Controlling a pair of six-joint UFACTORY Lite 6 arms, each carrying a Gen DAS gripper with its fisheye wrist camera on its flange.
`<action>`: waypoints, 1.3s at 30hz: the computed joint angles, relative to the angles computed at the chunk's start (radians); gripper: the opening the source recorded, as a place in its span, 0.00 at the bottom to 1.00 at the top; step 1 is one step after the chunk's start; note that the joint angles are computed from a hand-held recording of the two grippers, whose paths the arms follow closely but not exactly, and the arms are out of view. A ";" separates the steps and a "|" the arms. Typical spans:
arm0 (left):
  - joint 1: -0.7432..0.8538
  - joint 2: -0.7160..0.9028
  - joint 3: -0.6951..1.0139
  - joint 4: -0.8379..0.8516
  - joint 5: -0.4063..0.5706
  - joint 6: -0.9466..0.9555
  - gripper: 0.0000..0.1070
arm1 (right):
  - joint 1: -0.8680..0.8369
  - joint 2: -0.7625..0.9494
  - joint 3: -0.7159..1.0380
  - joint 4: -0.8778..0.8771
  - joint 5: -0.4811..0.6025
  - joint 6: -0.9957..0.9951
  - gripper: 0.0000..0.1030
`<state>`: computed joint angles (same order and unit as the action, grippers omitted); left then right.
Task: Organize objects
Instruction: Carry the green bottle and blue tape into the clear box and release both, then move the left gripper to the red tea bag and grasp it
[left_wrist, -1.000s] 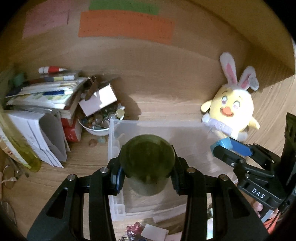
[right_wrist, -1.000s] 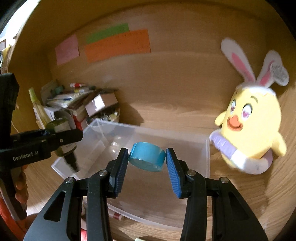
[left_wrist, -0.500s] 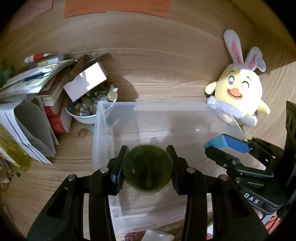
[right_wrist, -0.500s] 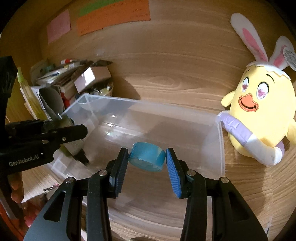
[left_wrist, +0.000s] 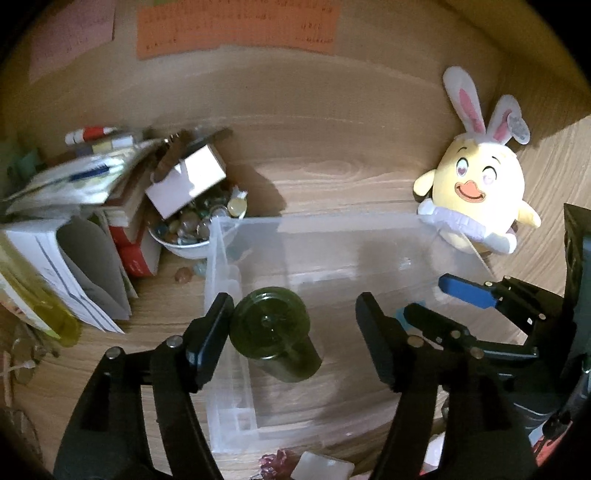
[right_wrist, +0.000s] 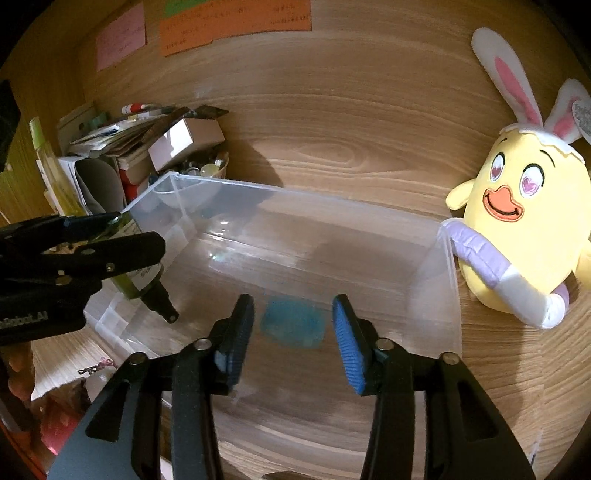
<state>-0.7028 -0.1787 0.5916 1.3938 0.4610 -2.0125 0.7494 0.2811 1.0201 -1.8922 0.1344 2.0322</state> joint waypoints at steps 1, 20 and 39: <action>-0.009 -0.015 -0.004 -0.008 0.013 0.009 0.66 | 0.006 -0.009 -0.006 -0.013 0.011 0.017 0.54; -0.347 -0.249 -0.050 -0.182 0.413 0.102 0.90 | 0.093 -0.303 -0.195 0.143 0.100 -0.092 0.76; -0.769 -0.384 -0.206 -0.364 0.713 -0.061 0.92 | 0.243 -0.618 -0.495 0.318 0.240 -0.127 0.80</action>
